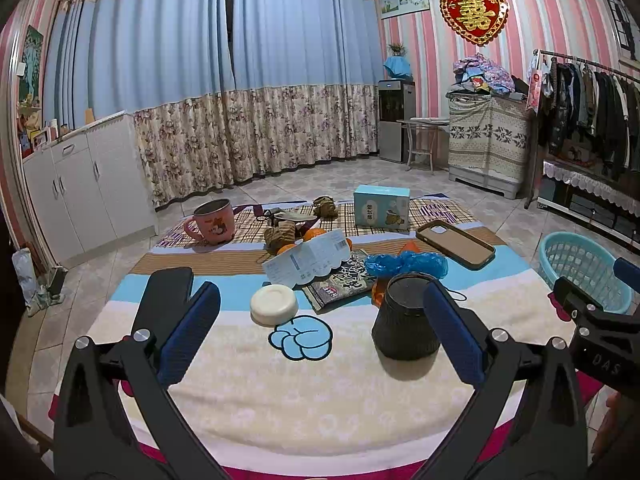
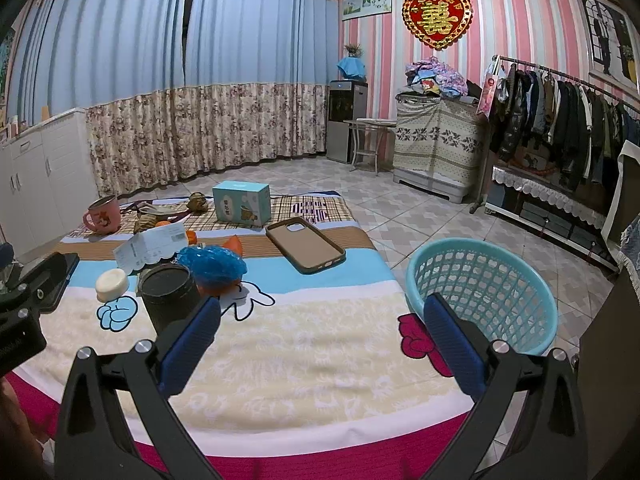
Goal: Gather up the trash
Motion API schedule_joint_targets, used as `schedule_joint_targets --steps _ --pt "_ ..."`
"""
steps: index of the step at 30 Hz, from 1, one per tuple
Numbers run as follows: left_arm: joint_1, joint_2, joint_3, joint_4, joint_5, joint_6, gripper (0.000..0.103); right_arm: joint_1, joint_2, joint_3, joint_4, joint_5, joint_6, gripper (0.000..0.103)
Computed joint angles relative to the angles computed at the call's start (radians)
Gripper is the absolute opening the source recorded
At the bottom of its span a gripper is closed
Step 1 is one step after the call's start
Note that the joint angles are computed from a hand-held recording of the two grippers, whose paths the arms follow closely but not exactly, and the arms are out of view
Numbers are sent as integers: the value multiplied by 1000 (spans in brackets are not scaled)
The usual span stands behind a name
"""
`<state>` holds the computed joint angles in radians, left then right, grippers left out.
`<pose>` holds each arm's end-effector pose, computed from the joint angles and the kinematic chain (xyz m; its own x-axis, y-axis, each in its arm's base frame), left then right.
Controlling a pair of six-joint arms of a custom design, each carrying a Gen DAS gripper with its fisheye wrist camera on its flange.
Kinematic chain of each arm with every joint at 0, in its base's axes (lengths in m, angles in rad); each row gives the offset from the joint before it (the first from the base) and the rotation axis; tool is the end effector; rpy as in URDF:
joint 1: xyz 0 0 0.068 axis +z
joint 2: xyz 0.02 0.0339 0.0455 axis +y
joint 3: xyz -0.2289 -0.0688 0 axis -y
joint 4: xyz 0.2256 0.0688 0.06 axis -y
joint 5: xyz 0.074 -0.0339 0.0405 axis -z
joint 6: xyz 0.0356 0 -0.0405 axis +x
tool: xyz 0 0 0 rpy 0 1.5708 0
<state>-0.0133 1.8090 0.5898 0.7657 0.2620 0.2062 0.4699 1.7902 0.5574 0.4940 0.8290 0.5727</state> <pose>0.3053 -0.0133 0.0973 -0.3785 0.2028 -0.9031 0.3301 0.9411 0.0730 0.2559 0.1005 0.0779 -0.4070 0.2039 -0.8904 0.4767 0.8789 -0.0166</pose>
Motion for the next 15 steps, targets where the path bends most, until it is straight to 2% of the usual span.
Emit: schedule_joint_targets --steps 15 --pt "-1 -1 0 -2 -1 0 98 -4 7 2 1 2 -2 99"
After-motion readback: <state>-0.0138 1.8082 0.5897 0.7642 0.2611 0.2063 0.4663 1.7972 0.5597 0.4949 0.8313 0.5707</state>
